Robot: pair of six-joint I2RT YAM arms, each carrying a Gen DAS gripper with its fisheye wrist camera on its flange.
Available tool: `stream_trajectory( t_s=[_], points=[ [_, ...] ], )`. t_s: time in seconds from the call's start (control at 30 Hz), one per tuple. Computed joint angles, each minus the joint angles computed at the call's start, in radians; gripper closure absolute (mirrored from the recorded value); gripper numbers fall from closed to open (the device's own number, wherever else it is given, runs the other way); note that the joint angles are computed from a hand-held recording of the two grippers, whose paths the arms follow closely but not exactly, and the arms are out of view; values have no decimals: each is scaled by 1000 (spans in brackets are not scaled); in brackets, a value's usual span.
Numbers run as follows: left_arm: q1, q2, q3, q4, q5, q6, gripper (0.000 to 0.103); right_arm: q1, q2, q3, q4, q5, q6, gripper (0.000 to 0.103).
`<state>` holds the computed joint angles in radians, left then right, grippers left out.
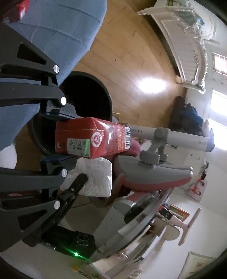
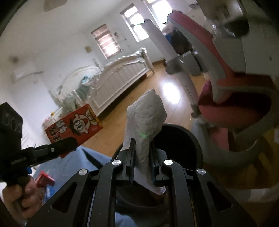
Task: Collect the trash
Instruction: 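Lower both held items into the black bin and open both tools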
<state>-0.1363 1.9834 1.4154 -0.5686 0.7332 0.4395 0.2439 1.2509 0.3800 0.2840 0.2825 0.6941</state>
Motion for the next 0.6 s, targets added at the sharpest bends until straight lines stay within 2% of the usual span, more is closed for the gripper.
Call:
stream_trajectory(
  t_s=[0.13,0.23,0.27,0.3,0.33,0.37,0.4,0.6],
  points=[
    [-29,38,28,8,-26,-16,71,-25,59,-5,50,-33,7,87],
    [-63,58,49,28,-73,-40,65,-38,110,27,53,-58,0,80],
    [-70,62,56,33,-89,-52,57,-51,138,47,51,-70,-13,71],
    [-71,59,54,50,-106,-74,31,-57,150,54,56,-71,-21,56],
    [-66,46,37,85,-111,-104,12,-59,153,57,61,-64,-24,47],
    [-55,26,11,126,-99,-126,11,-57,147,51,77,-53,-24,33],
    [-43,13,0,133,-83,-120,11,-38,129,43,82,-34,-17,30],
    [42,-54,-14,48,-21,-50,11,46,58,53,12,3,15,30]
  ],
)
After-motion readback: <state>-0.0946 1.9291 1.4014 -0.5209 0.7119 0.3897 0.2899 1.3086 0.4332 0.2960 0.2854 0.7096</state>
